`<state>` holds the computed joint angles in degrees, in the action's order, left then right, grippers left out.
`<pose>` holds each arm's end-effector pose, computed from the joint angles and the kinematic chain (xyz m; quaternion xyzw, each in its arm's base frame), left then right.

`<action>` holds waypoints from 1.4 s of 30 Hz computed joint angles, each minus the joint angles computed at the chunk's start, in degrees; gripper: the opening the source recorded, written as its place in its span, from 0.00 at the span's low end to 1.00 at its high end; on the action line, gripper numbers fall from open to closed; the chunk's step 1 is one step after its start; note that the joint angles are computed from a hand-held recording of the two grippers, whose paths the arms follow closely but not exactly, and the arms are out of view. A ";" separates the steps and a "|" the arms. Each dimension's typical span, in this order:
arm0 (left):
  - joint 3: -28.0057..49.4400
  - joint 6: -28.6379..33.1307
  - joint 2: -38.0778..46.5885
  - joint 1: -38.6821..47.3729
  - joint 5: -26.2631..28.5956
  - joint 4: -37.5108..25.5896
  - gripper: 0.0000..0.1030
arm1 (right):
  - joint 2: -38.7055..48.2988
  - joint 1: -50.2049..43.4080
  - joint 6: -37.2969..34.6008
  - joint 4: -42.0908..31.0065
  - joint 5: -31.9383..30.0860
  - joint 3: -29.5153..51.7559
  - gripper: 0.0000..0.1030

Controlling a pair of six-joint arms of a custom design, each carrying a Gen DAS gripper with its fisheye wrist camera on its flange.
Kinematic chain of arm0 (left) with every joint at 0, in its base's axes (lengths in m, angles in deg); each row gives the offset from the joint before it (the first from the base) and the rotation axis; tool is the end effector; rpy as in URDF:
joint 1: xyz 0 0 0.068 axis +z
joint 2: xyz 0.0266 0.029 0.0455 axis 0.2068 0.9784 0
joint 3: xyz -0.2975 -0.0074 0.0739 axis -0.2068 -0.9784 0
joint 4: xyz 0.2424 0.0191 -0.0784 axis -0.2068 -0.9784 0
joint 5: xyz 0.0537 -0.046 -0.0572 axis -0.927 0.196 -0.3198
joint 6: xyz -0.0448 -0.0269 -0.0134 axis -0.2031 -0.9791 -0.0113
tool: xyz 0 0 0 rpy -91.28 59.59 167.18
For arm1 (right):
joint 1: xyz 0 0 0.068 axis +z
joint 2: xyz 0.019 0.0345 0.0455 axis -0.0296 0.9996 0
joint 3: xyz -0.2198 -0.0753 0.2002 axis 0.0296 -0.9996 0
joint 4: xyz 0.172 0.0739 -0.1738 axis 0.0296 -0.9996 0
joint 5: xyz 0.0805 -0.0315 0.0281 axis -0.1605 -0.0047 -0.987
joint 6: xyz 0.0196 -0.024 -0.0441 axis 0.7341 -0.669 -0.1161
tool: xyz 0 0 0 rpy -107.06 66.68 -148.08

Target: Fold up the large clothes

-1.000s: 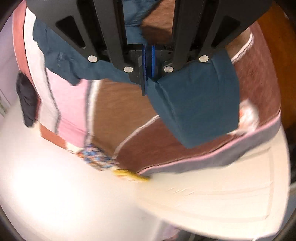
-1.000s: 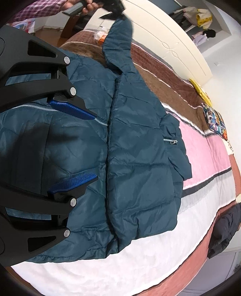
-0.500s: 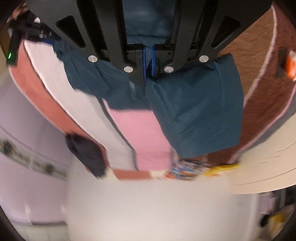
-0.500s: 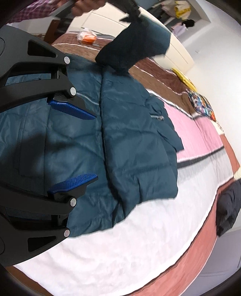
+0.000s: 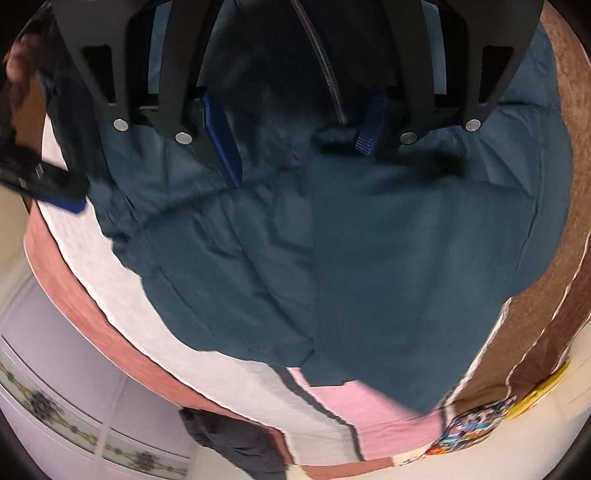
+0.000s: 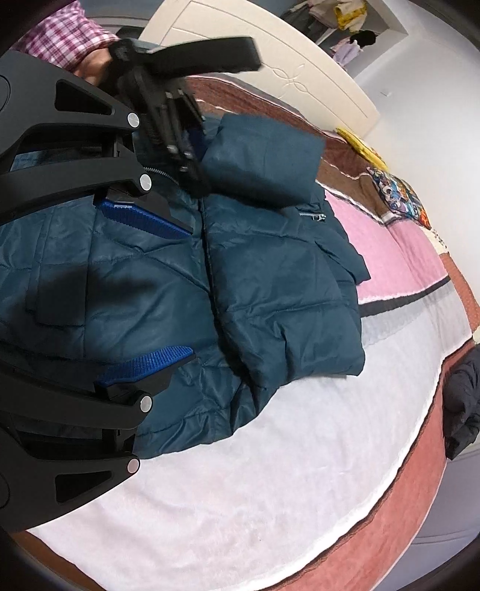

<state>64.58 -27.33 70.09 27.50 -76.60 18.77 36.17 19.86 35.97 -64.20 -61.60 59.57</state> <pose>0.2650 0.0658 0.2181 0.0142 0.9559 -0.0342 0.2912 0.2351 0.1047 0.2331 -0.0660 0.9275 0.2567 0.2637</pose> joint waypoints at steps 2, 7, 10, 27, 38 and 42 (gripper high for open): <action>-1.42 2.30 -3.07 1.90 2.52 -2.39 0.59 | 0.30 0.43 0.35 0.23 0.12 0.26 0.59; -5.74 7.51 -12.57 12.98 10.47 -8.75 0.59 | 1.58 4.04 0.89 0.26 0.11 2.89 0.61; -7.04 10.18 -15.54 21.84 14.29 -13.14 0.59 | 4.87 7.57 1.45 0.01 -0.57 5.51 0.65; -7.77 25.73 -13.52 52.73 22.13 -24.51 0.59 | 13.86 7.94 7.10 -1.74 2.45 12.49 0.05; -7.36 26.73 -12.80 54.92 20.03 -23.16 0.59 | 17.26 5.10 5.04 -6.17 1.26 13.50 0.25; -5.30 29.10 -11.55 58.27 18.80 -23.90 0.60 | 11.65 2.62 1.39 -7.17 -0.83 10.50 0.39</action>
<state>59.28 1.77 58.54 85.78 -57.80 -5.13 47.82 22.48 37.37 -71.37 -62.43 70.06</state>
